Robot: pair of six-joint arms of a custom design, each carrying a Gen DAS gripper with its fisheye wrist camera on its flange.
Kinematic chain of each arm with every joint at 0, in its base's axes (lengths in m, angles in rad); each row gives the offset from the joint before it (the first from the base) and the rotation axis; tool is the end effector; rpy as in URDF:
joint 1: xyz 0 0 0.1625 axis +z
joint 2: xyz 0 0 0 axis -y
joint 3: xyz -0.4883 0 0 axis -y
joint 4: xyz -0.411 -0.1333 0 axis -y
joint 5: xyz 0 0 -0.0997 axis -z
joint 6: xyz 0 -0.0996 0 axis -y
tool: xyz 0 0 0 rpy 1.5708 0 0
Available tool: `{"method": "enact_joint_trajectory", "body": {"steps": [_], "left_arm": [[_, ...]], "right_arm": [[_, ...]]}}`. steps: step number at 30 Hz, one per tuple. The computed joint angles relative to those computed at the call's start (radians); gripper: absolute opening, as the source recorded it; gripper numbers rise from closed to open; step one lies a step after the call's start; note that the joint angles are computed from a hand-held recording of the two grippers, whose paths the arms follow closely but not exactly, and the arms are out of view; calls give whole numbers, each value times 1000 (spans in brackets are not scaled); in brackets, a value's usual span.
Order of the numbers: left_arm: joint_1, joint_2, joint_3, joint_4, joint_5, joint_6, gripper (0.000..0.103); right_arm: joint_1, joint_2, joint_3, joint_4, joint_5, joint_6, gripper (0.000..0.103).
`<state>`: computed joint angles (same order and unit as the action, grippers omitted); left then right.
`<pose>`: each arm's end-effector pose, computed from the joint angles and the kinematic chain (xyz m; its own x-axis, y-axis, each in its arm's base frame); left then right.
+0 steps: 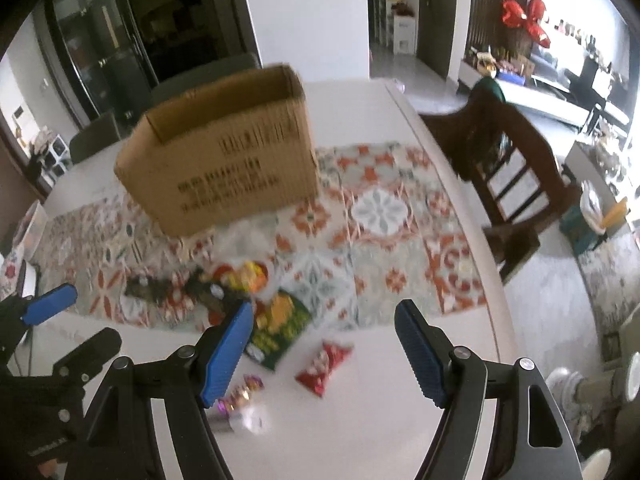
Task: Organize snacks
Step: 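Move both tools back toward the wrapped candies and red snack bag, then grasp the purple wrapped candies with the left gripper while the right grasps the red snack bag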
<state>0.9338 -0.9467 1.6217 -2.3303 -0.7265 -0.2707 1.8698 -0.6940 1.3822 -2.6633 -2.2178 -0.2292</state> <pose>-0.2560 -0.6952 0.2444 -0.7092 0.1176 -0.6951 0.4183 0.8639 -0.2805 0.3103 -0.7580 0.1799 -0.7490 -0.2078 0.6291 -0.4528 0.8537 -0.2572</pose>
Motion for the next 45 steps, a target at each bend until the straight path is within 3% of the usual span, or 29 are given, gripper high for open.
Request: {"method": "enact_joint_trajectory", "body": {"steps": [10,16,26,37,40,45], "left_arm": [[27,38,8,68,-76,-19,65],[49,72,-14,73,-154,-4,61],[79,126,-60,118,-199,-40,56],[103,155,-81,134,-222,-77,35],[104,152,-79,130,-216,-80,17],[111,148,-80,113,-222,-98,16]], "right_arm": [[-43,-13,62,75,-6,84,73],[-67,-8,57,151,29,151,67],[-88,37,5,221,51,202,54],[-87,72,-23,227,37,181,38],[-87,73,-21,218,43,166,35],[-92,56,9,197,71,142,33]]}}
